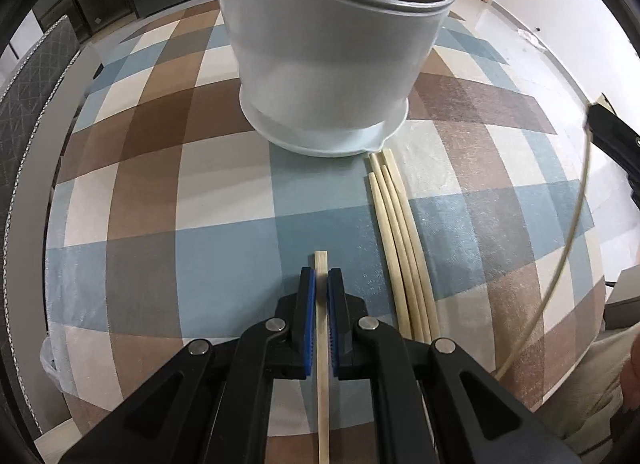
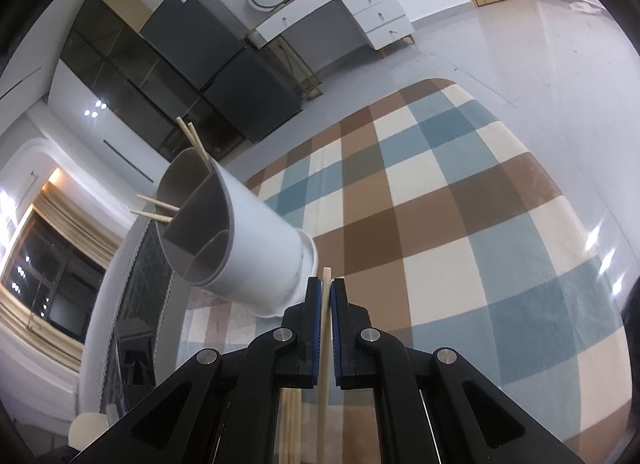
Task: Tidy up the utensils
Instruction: 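Close the left gripper on one chopstick while the right gripper holds its chopstick, then lift both held chopsticks up and carry them over the grey holder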
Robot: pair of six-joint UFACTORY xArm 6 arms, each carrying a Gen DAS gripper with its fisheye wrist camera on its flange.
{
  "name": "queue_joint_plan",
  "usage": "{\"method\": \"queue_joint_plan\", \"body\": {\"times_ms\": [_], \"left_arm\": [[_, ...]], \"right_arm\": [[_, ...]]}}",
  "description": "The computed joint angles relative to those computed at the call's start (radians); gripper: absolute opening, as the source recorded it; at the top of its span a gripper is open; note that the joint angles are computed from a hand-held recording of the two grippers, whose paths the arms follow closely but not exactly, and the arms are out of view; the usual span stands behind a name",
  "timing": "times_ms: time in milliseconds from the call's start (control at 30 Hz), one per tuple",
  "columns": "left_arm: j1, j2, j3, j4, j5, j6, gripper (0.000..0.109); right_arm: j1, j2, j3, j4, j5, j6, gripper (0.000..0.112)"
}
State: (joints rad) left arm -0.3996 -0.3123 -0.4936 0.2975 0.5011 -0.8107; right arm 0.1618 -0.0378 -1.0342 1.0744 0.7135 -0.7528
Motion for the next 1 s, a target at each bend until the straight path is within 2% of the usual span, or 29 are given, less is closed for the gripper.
{"method": "queue_joint_plan", "body": {"times_ms": [67,133,200,267,300,367,400,433,567,700,867,1000], "left_arm": [[-0.047,0.061,-0.068,0.086,0.051,-0.105,0.009],[-0.076,0.089,-0.119,0.111,0.098,-0.145,0.029],[-0.067,0.103,-0.129,0.092,0.083,-0.132,0.034],[-0.061,0.107,-0.127,0.084,0.065,-0.124,0.034],[-0.066,0.11,-0.131,0.094,0.072,-0.117,0.031],[-0.076,0.122,-0.145,0.046,0.073,-0.043,0.004],[-0.093,0.143,-0.177,0.052,0.105,-0.049,0.002],[-0.098,0.149,-0.189,0.059,0.126,-0.053,0.002],[-0.093,0.138,-0.198,0.102,0.097,-0.1,0.002],[-0.092,-0.014,-0.109,0.19,0.088,-0.216,0.002],[-0.109,-0.208,-0.034,0.389,0.064,-0.446,0.002],[-0.126,-0.282,-0.031,0.516,0.064,-0.579,0.002]], "right_arm": [[-0.006,-0.006,0.01,0.01,0.001,0.002,0.004],[-0.007,-0.01,0.014,0.007,0.0,0.012,0.004],[-0.009,-0.012,0.016,0.006,-0.001,0.014,0.004],[-0.009,-0.012,0.016,0.009,-0.004,0.014,0.004],[-0.009,-0.012,0.016,0.011,-0.005,0.014,0.004],[-0.008,-0.014,0.018,0.012,-0.006,0.016,0.004],[-0.006,-0.016,0.02,0.011,-0.007,0.017,0.004],[-0.004,-0.02,0.024,0.009,-0.01,0.017,0.004],[0.004,-0.056,0.057,0.015,-0.019,0.004,0.004],[0.012,-0.104,0.096,0.027,-0.03,-0.015,0.004],[0.031,-0.195,0.155,0.076,-0.054,-0.084,0.004],[0.083,-0.284,0.215,0.093,-0.146,-0.158,0.004]]}}
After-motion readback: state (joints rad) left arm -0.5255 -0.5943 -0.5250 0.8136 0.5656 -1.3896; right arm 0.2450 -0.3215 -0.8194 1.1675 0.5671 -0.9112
